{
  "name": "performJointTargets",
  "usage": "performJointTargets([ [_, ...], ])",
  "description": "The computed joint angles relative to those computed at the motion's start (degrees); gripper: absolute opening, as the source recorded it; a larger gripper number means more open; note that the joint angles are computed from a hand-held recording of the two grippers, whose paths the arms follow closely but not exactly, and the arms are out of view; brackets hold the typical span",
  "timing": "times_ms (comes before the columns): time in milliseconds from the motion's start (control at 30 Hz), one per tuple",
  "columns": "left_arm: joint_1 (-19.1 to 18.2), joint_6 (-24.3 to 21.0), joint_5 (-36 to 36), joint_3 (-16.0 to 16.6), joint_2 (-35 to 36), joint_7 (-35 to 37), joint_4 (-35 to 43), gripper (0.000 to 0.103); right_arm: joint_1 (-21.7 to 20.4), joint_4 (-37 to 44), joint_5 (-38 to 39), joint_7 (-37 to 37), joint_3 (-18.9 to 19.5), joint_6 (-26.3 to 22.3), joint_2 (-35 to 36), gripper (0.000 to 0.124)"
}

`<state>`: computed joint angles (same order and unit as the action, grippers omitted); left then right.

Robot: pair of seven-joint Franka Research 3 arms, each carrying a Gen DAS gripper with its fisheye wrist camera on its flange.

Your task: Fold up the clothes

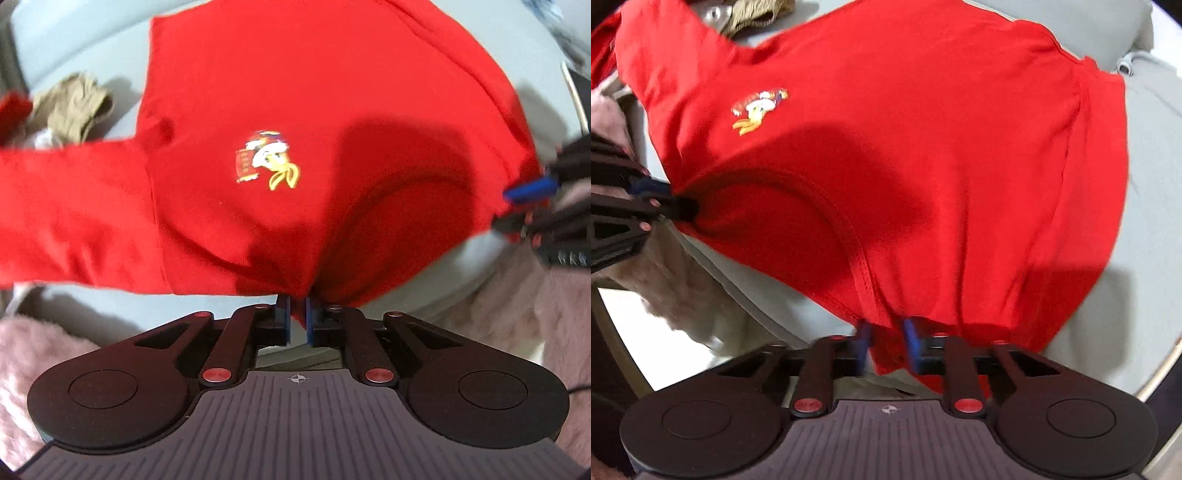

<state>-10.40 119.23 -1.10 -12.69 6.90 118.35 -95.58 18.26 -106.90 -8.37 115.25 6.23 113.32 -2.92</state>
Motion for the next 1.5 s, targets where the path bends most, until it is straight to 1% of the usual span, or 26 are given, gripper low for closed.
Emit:
performJointTargets([
  [33,-0.17,-0.48,1.27,-0.07,-0.23,1.02,0.15,0.006,-0.08,0.37,0.77,0.2,-0.13,-0.83,-0.09,0.009],
  [100,0.05,-3.61,1.17,0.04,0.56,2.67,2.3,0.006,-0.6,0.12,3.59,1.45,-0.66,-1.34,-0.99,0.009],
  [167,0.49,-6.56,-0.64,0.12,2.27,3.14,5.11,0.008,-1.03,0.3,5.09,2.29,-0.88,-2.29,-0.87,0.015],
  [200,0.76,-7.95,-1.71,0.13,3.26,2.96,6.62,0.015,-1.11,0.65,5.37,2.41,-0.84,-3.22,-0.57,0.03],
  [233,0.85,-8.69,-1.84,0.15,3.79,2.46,7.43,0.026,-1.03,1.22,5.18,2.33,-0.66,-4.53,-0.06,0.038],
  [267,0.97,-8.87,-1.96,0.15,3.91,2.15,7.75,0.028,-0.9,1.53,4.91,2.26,-0.53,-5.46,0.14,0.04],
  [333,1.66,-8.54,-3.3,0.05,2.75,3.8,7.75,0.042,-0.63,0.71,4.57,2.97,-0.25,-5.01,-1.71,0.046],
  [367,2.03,-8.69,-4.13,0.04,2.0,5.31,7.92,0.046,-0.64,0.61,4.6,3.34,-0.16,-4.98,-2.29,0.047],
  [400,2.44,-9.82,-4.75,0.14,1.05,7.22,8.44,0.055,-0.7,0.45,4.24,3.55,-0.06,-4.89,-2.94,0.05],
  [467,2.76,-11.16,-5.73,0.43,0.98,8.32,9.22,0.056,-0.94,0.07,2.8,3.87,0.22,-4.56,-4.89,0.061],
  [500,3.26,-11.51,-7.56,0.62,0.31,8.88,8.72,0.056,-1.23,-0.28,2.63,3.91,0.17,-3.57,-5.45,0.067],
  [533,3.73,-11.9,-9.37,0.84,-0.35,9.41,8.24,0.056,-1.65,-0.91,2.63,4.12,-0.02,-1.72,-6.48,0.069],
  [600,4.23,-11.85,-12.71,1.16,0.25,8.91,9.59,0.056,-2.55,-1.0,2.48,4.46,-0.16,0.83,-6.92,0.069],
  [667,4.4,-11.09,-14.64,1.11,2.11,7.37,12.45,0.056,-3.59,-1.31,1.62,6.22,-0.23,5.06,-6.65,0.07],
  [700,4.01,-9.36,-14.7,0.85,3.35,5.55,13.34,0.056,-3.83,-1.8,0.94,7.43,0.04,7.02,-6.28,0.069],
  [767,2.63,-5.19,-13.4,0.31,7.63,-0.1,16.54,0.056,-4.58,-2.79,-0.56,8.44,-0.24,12.02,-5.45,0.06],
  [800,1.94,-3.9,-11.89,0.09,9.32,-2.21,17.67,0.056,-4.63,-2.97,-0.61,8.57,-0.23,12.81,-4.85,0.046],
  [833,1.28,-2.86,-10.36,-0.09,10.97,-4.21,18.92,0.055,-4.67,-2.53,-0.07,8.56,-0.36,12.46,-3.08,0.036],
  [900,-0.18,-1.84,-6.15,-0.1,13.82,-7.53,21.06,0.054,-4.36,-1.12,2.68,7.68,-0.95,8.36,-0.37,0.038],
  [967,-1.03,-1.67,-2.86,-0.15,15.75,-9.72,22.13,0.055,-4.24,-2.88,5.14,6.14,-1.7,7.81,-1.36,0.041],
  [1067,-0.57,-0.64,-1.19,-0.57,15.46,-10.34,19.95,0.06,-5.07,-2.83,9.99,3.99,-3.06,5.12,-3.08,0.043],
  [1133,-0.42,-1.47,-0.85,-0.92,16.01,-10.42,21.0,0.06,-6.1,-3.9,9.73,2.98,-3.57,8.65,-4.56,0.046],
  [1200,-0.41,-3.33,-0.82,-1.08,17.11,-11.13,23.11,0.06,-7.76,-3.46,6.28,4.13,-3.75,11.53,-4.79,0.051],
  [1300,-0.27,-4.87,-1.07,-1.32,18.0,-11.62,24.87,0.06,-10.96,-0.15,-2.72,8.13,-4.5,17.2,-1.65,0.052],
  [1367,-0.13,-4.73,-1.22,-1.43,17.91,-11.52,24.71,0.06,-12.81,4.5,-8.45,10.56,-6.13,20.83,3.04,0.052],
  [1500,0.27,-4.96,-2.16,-1.65,18.13,-11.46,25.04,0.06,-13.59,15.23,-16.29,13.21,-10.18,24.12,13.19,0.051],
])
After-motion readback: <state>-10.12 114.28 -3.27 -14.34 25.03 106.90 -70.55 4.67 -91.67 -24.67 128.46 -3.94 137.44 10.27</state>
